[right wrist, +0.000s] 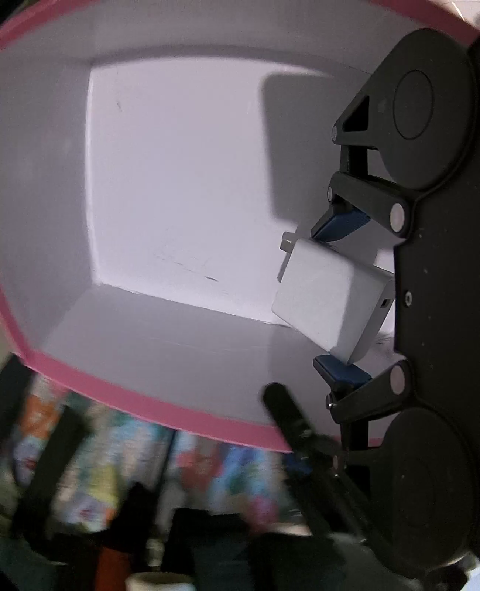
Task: Organize rigid objects
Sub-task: 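Carry the white charger into the pink box and open the right gripper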
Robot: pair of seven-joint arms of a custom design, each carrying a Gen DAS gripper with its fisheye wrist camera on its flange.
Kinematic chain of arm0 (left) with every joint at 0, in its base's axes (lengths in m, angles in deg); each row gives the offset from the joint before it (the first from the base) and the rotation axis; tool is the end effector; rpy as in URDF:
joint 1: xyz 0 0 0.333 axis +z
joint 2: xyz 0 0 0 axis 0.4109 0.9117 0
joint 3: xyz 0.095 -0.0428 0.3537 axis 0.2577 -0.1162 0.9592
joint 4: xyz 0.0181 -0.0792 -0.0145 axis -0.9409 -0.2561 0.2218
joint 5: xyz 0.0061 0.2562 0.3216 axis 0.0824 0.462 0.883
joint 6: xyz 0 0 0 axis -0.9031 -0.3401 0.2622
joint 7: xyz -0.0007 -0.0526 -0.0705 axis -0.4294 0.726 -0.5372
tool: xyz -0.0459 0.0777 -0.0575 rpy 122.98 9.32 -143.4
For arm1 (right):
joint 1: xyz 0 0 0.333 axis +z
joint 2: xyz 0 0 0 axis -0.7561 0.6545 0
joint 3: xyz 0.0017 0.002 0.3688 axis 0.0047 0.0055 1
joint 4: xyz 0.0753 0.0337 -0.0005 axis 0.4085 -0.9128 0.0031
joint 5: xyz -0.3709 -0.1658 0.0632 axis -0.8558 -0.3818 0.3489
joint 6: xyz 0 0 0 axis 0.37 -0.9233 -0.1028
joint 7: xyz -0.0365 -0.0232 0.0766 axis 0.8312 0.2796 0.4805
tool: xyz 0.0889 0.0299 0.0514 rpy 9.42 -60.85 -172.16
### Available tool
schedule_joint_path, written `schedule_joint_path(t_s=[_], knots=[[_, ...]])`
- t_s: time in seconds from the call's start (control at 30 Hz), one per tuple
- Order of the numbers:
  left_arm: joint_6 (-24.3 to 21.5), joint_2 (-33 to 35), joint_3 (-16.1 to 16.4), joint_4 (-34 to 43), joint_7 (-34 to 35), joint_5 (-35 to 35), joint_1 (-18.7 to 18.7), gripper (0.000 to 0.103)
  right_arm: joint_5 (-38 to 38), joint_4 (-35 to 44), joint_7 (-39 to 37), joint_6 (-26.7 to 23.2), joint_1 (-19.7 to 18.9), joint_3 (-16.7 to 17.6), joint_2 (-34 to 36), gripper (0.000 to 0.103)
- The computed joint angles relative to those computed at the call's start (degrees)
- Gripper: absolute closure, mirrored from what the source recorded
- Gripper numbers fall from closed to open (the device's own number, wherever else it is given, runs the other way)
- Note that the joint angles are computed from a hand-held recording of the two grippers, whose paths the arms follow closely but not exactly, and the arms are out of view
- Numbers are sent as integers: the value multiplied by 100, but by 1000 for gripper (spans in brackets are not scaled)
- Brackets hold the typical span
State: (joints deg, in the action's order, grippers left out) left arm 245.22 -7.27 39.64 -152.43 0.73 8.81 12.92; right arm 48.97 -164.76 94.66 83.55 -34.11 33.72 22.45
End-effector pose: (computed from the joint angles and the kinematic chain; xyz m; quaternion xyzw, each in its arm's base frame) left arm 0.5920 -0.2644 0.4867 -0.6238 0.7036 -0.2985 0.1632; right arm 0.6689 0.2902 0.4547 -0.6875 0.6392 0.1853 0.2905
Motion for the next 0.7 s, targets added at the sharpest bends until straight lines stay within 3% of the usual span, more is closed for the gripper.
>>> schedule_joint_path(t_s=[0.1, 0.4, 0.57, 0.7], knots=[[7, 4, 56, 7, -135, 171, -57, 96, -83, -46, 263, 21, 25, -54, -16, 29], [-79, -29, 134, 19, -416, 648, -159, 97, 362, -114, 78, 29, -73, 73, -29, 27], [-393, 19, 296, 202, -948, 1634, -393, 99, 873, -667, -1125, 193, -227, 153, -685, 27], [-511, 18, 297, 238, -1237, 2076, -429, 99, 1057, -1223, -1824, 482, -189, -35, -1327, 29]])
